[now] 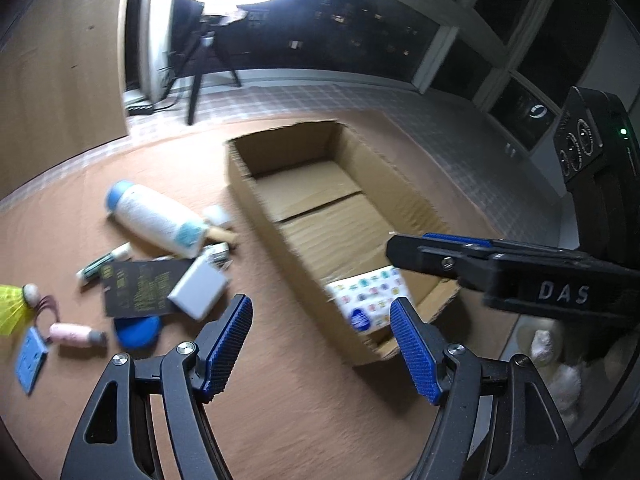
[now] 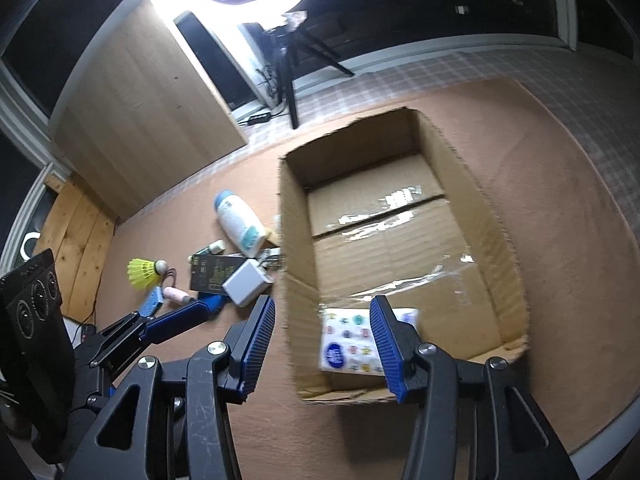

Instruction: Organize objects

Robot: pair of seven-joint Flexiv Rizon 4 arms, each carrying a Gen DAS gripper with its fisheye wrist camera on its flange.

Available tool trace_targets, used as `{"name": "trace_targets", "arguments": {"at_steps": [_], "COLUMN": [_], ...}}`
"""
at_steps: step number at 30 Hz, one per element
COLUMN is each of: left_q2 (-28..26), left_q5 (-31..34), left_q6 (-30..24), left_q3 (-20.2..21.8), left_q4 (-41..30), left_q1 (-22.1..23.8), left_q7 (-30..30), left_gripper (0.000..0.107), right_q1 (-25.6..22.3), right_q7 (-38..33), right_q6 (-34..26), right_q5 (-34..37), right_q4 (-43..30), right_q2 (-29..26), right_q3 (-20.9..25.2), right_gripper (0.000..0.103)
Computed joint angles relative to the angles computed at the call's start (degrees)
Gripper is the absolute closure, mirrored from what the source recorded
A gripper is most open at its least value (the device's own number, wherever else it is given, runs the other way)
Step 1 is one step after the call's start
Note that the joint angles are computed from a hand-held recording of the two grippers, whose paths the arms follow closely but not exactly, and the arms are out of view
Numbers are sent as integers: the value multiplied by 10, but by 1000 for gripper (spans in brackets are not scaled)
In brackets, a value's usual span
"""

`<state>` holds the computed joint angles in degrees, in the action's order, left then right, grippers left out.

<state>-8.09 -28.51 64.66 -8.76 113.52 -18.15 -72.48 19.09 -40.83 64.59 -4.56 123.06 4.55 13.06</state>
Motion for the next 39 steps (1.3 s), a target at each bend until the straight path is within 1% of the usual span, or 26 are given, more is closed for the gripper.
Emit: {"name": "trace_targets", "arguments": {"at_steps": [4,9,16,20,24,30,34,39], "left_q2": [27,62,105,124,136,153,160,163], "left_q5": [-11,-11,-27,-35,-45,-64,-73,-89], "left_q6": [0,-2,-4,-9,-14,-17,-20,-22], "left_q3": [17,43,73,86,96,109,116,119], "left_q4": [33,78,126,145,159,182,189,194], "left_q1": [12,31,56,67,75,85,92,96], "left_q7": [5,-5,11,24,42,62,73,90], "left_gripper": [32,32,32,32,32,32,32,32], "right_q1": [11,26,45,49,54,65,76,91], "right_q7": [-2,-6,-21,-39,-38,-13,11,41], "right_q6": [3,1,-11,-38,-76,-131,-161,-193], "right_q5": [-2,-12,-7,17,29,23,6,-42], "right_q4": [-21,-53,-119,-172,-230,-294,-320,-335], "right_q2": [-21,-52,-116,-161,-212,-265,-289,-303], "right_q3": [3,7,8,9,7,-4,-13,-31], "right_gripper": [57,57,58,58,59,61,61,62]}}
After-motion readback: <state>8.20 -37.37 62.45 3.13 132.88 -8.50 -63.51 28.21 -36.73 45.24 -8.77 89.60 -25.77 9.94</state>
